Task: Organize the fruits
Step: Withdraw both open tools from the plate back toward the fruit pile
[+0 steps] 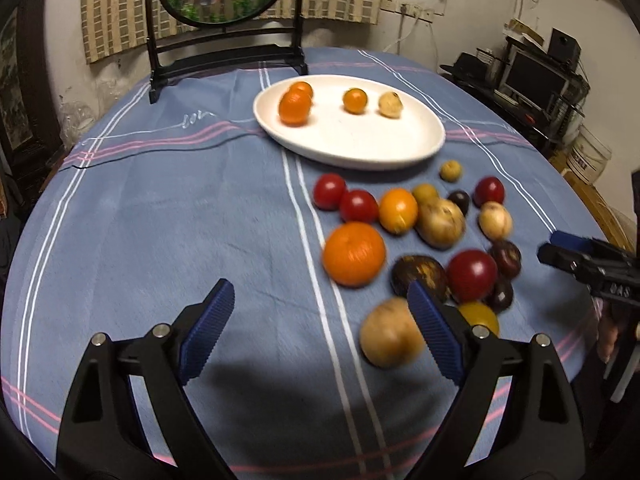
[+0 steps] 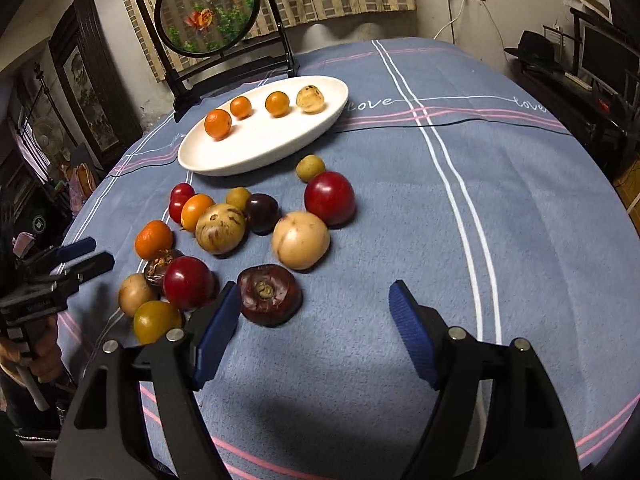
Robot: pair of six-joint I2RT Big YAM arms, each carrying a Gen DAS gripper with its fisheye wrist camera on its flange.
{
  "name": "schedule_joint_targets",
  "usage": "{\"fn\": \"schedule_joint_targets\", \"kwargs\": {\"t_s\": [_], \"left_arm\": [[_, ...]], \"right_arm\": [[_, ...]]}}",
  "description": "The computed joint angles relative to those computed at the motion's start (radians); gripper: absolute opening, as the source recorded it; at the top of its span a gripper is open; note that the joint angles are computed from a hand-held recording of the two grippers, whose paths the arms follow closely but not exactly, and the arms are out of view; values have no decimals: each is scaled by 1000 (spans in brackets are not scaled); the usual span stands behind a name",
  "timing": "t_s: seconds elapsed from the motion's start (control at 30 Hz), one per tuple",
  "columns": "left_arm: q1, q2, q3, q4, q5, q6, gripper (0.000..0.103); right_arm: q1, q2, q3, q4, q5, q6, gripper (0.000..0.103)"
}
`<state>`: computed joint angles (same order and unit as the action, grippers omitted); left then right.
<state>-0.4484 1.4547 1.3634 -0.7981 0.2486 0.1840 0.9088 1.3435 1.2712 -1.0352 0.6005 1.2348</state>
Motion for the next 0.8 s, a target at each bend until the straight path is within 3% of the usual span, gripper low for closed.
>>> {"fn": "schedule_joint_targets", "kwargs": {"t_s": [0.53, 0.73, 0.8], "left_arm": [[-48, 3, -36, -42, -9, 54, 89], [-61, 21, -41, -40, -21, 71, 68], [-65, 19, -43, -35, -13, 85, 55]], "right_arm": [[2, -11, -16, 54, -9, -2, 77], [10, -9, -9, 66, 1, -27, 77], [6, -6, -8, 65, -9, -27, 77]]}}
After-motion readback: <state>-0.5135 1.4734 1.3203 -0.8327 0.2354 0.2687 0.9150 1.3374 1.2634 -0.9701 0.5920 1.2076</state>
